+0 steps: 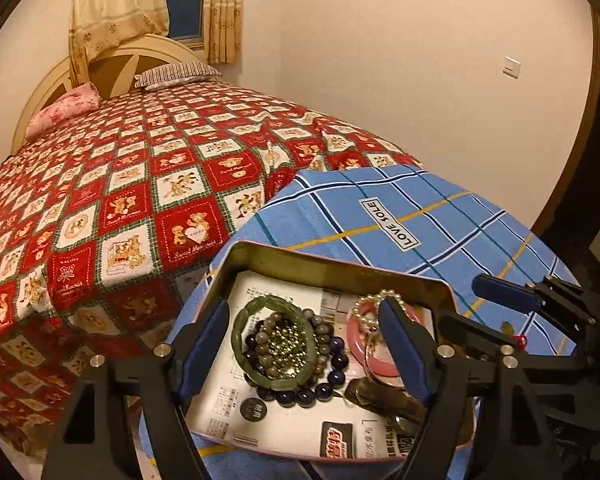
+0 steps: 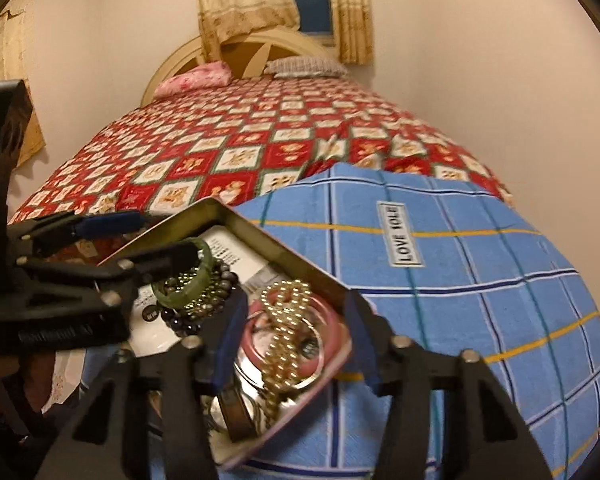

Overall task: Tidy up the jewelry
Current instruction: 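Release the jade bangle and pearl necklace into the tin, opening both tools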

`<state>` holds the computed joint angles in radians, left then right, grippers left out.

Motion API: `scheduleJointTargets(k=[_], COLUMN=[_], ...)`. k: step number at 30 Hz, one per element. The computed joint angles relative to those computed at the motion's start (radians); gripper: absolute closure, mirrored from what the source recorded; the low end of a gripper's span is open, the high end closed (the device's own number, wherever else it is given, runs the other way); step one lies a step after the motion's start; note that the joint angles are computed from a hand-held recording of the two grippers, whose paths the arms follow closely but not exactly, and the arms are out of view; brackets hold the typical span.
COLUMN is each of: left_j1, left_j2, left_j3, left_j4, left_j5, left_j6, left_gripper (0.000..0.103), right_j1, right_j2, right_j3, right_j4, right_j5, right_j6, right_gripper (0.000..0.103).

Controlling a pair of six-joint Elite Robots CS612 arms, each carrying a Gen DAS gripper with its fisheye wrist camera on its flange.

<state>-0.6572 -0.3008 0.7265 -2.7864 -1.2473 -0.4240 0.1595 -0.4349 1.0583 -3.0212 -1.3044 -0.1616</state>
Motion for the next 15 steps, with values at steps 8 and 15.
scheduleJointTargets(k=[8,15], left_j1=[-0.012,-0.026], left_j2=[-0.001,-0.015], left_j3=[0.011,0.051], left_j4=[0.047,0.043], left_j5=[0.028,0.059], left_j6=[-0.031,-0.051], left_gripper=[0.026,0.026], right_j1=[-0.017,-0.029], right_j2=[-0.044,-0.072], right_j3=[0.097,0.162], right_j4=[-0.047,-0.077], right_j5=[-0.016,-0.045], right_j6=[0.029,0.043], right_gripper=[0.043,0.037])
